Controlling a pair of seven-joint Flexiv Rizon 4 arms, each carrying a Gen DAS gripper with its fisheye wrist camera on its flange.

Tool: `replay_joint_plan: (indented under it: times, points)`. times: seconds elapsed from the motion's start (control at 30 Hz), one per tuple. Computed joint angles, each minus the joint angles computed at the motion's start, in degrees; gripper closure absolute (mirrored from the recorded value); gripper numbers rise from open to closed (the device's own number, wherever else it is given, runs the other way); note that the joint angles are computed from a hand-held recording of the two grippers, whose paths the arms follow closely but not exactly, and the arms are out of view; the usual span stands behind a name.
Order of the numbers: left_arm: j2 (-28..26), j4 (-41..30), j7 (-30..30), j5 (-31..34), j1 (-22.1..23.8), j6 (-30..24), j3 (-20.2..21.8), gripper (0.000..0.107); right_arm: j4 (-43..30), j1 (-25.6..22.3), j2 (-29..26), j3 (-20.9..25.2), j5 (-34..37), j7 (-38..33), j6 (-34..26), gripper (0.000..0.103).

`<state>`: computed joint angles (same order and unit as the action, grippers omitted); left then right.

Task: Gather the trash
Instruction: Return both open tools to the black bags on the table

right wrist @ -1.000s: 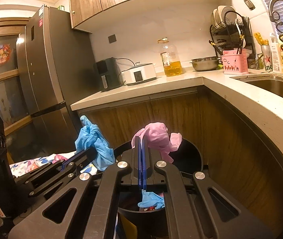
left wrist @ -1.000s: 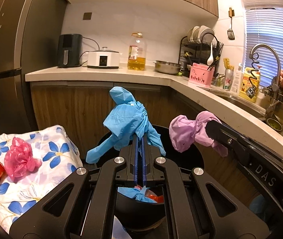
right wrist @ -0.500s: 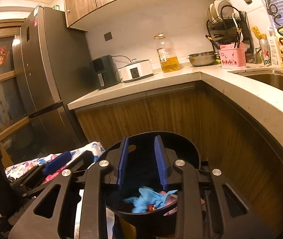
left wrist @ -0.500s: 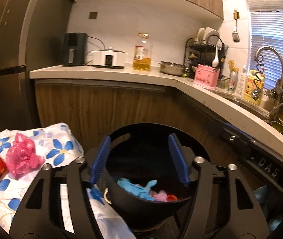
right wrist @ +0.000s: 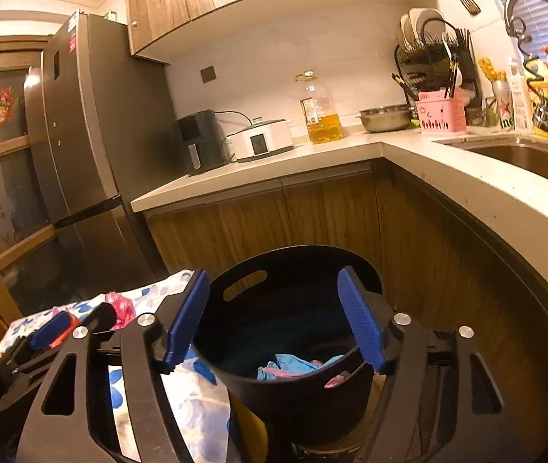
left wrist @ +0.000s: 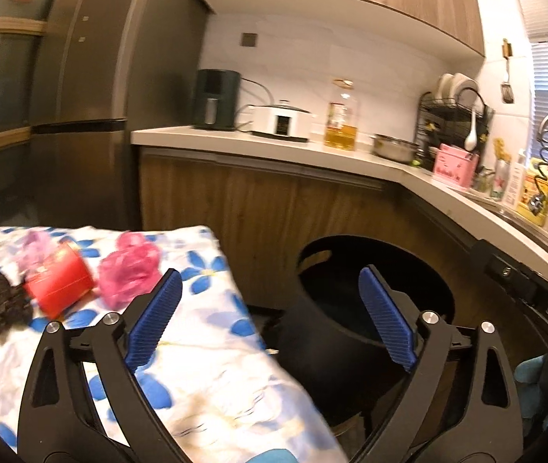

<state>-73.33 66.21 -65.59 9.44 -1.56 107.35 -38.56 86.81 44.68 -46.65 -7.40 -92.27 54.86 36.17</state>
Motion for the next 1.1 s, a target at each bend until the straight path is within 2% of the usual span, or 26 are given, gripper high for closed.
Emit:
replay_joint_plan:
  times: [0.13,0.3,0.53,0.83,1.1]
  points:
    - [3.44,5.22,-4.47,-2.17,0.36,5.25,5.5,0.013,-0.79,1.52,-0.54,0.07,0.32,-1.03,-1.46,0.025]
    - [6.75,11.29,-10.46,-1.96,2.16,10.92,10.03,0.013,-3.28,3.57,-2.26,-0.11,1.35,-2.72,-2.55,0.025]
    - [10.96,17.65,-16.83,-6.15,1.37,17.12,19.97,0.013,-9.93,5.64,-6.73,-1.87,2.18,-5.26,0.94,0.025]
    - [13.37,22.57,-21.2,-12.27,0.71,21.3,28.84,0.013,-20.75,7.63,-13.81,-6.15,4.86,-9.5,8.45,0.025]
    - [12.01,21.79,-20.63,-19.95,-0.4,21.45,32.73,0.013,-35.37,8.17,-23.29,-10.19,13.17,-19.45,15.22,0.025]
